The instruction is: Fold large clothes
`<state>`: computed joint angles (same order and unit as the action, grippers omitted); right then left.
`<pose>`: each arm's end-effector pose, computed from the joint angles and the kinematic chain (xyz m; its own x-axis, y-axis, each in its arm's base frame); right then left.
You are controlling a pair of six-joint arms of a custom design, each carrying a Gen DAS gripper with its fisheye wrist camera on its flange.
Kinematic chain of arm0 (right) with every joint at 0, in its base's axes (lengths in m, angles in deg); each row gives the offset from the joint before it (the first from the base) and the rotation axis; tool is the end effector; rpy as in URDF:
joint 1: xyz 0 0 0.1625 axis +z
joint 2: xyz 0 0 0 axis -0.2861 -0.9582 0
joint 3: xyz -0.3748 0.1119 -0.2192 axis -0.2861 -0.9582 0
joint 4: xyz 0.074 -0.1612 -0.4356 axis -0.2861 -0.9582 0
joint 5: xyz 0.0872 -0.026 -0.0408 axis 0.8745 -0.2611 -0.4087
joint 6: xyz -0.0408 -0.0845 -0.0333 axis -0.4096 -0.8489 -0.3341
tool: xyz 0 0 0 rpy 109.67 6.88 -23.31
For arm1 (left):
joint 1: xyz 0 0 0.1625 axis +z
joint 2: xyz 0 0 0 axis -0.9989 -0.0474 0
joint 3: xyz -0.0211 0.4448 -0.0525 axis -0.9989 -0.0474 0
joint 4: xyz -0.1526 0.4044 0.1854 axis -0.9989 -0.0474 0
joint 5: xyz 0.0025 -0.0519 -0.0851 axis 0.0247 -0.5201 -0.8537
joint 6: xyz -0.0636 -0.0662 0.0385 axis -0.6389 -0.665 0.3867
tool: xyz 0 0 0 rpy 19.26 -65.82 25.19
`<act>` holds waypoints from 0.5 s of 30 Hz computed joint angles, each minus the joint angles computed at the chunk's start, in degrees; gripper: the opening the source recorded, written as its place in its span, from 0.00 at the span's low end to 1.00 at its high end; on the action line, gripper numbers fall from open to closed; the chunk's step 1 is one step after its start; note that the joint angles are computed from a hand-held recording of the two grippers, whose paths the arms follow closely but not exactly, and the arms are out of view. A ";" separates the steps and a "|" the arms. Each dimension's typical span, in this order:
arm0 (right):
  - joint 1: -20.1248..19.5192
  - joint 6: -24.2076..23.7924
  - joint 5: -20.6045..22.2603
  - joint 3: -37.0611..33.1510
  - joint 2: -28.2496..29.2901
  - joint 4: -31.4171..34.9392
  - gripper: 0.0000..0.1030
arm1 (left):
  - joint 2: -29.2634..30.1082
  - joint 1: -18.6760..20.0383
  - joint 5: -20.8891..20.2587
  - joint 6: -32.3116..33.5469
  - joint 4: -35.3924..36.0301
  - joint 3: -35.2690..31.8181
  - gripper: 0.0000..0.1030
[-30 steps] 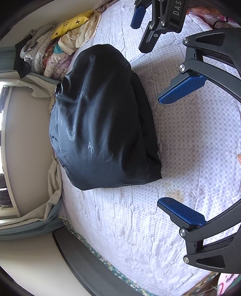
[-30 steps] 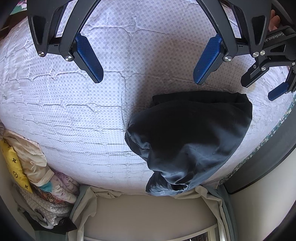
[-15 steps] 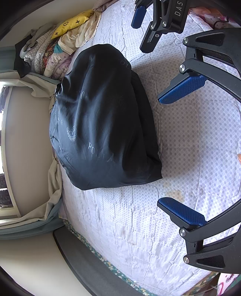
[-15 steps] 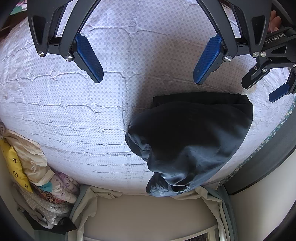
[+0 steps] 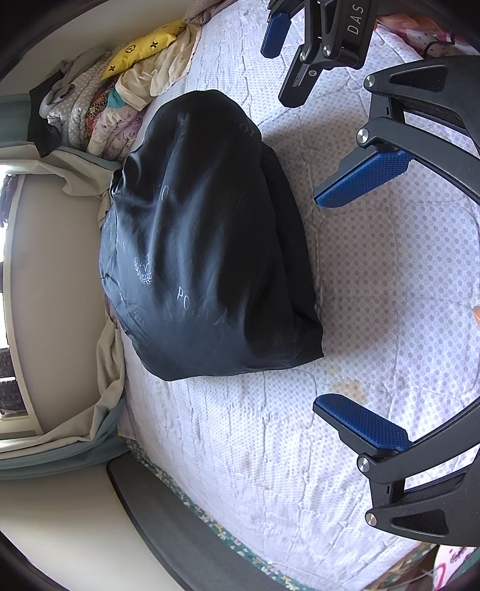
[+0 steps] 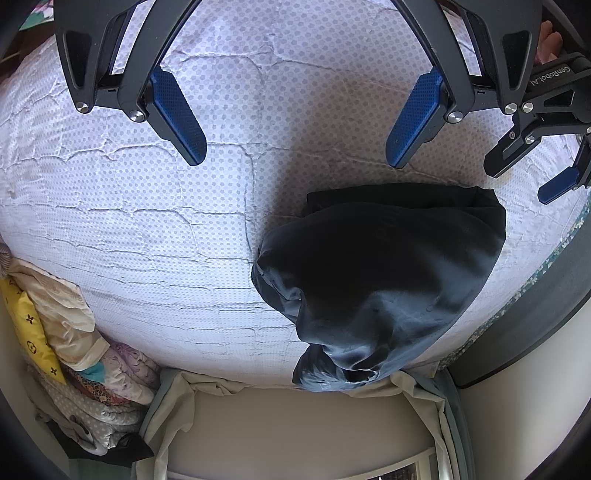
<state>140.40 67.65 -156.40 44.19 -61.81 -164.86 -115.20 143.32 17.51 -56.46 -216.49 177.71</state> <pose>0.3409 -0.3964 -0.0652 -0.7283 -0.1817 0.6608 -0.5486 0.7324 -0.4033 0.0010 -0.3906 0.3198 -0.6551 -0.0667 -0.7526 0.5044 0.7030 -0.5014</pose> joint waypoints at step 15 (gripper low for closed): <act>0.12 0.20 -0.52 0.28 -0.17 0.21 0.95 | -0.36 -0.49 -0.01 -0.82 1.28 0.08 0.99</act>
